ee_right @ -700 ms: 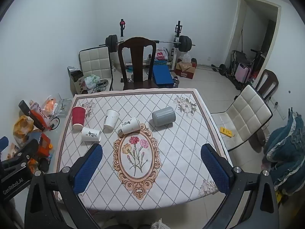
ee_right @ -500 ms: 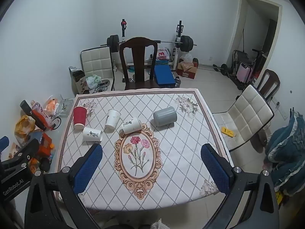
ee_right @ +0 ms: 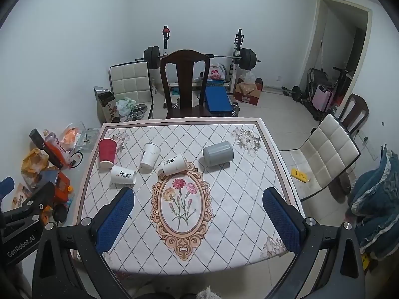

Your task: Flip cup upright

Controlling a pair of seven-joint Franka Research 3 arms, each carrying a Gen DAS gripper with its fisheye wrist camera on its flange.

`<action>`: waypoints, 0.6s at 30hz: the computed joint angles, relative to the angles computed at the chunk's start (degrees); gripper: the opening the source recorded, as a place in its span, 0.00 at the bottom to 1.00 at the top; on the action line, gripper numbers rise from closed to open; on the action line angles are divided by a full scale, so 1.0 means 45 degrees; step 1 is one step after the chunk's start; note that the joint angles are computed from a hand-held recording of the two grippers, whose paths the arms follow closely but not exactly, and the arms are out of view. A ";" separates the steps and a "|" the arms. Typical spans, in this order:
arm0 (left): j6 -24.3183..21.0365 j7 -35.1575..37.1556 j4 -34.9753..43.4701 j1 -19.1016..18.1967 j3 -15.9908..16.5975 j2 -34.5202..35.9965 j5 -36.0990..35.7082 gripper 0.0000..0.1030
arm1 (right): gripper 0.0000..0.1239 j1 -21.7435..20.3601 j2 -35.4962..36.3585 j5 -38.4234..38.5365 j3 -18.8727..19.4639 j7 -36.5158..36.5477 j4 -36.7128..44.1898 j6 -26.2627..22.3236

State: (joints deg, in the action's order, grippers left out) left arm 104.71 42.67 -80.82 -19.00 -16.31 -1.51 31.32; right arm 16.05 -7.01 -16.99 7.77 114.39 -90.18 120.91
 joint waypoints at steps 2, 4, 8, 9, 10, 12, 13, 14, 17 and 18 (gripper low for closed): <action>-0.0020 0.0041 -0.0077 0.0015 0.0022 -0.0123 -0.0064 1.00 | 0.83 0.0010 0.0015 0.0045 -0.0003 0.0031 0.0021 -0.0004; -0.0038 0.0050 -0.0055 0.0028 0.0008 -0.0117 -0.0061 1.00 | 0.83 0.0020 0.0045 0.0049 0.0002 0.0056 0.0061 -0.0053; -0.0036 0.0024 -0.0058 0.0023 -0.0011 -0.0112 -0.0016 1.00 | 0.83 0.0040 0.0091 0.0045 -0.0017 0.0035 0.0114 -0.0074; -0.0024 0.0011 -0.0070 0.0027 -0.0012 -0.0116 -0.0017 1.00 | 0.83 0.0041 0.0084 0.0022 -0.0018 0.0052 0.0093 -0.0051; -0.0049 -0.0045 -0.0044 0.0008 -0.0040 -0.0075 0.0033 1.00 | 0.83 0.0041 0.0091 0.0026 -0.0023 0.0049 0.0098 -0.0049; -0.0016 -0.0010 -0.0085 0.0019 -0.0020 -0.0132 -0.0020 1.00 | 0.83 0.0044 0.0111 0.0041 -0.0030 0.0024 0.0141 -0.0095; -0.0134 -0.0011 0.0082 -0.0010 -0.0061 -0.0061 0.0009 1.00 | 0.83 0.0043 0.0044 0.0023 -0.0033 0.0062 0.0058 -0.0058; -0.0132 0.0022 0.0088 -0.0010 -0.0047 -0.0076 -0.0041 1.00 | 0.83 0.0038 0.0008 0.0015 -0.0030 0.0090 0.0003 -0.0033; -0.0545 -0.0034 0.0815 -0.0227 -0.0164 0.0387 0.0139 1.00 | 0.83 0.0022 0.0001 0.0007 -0.0015 0.0091 -0.0001 -0.0045; -0.0568 -0.0023 0.0843 -0.0268 -0.0137 0.0400 0.0144 1.00 | 0.83 0.0012 -0.0044 0.0003 -0.0021 0.0096 -0.0045 -0.0045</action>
State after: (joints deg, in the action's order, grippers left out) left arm 102.16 42.57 -77.03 -20.21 -16.93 0.29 31.97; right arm 16.11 -7.21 -16.97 7.67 114.82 -90.38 120.70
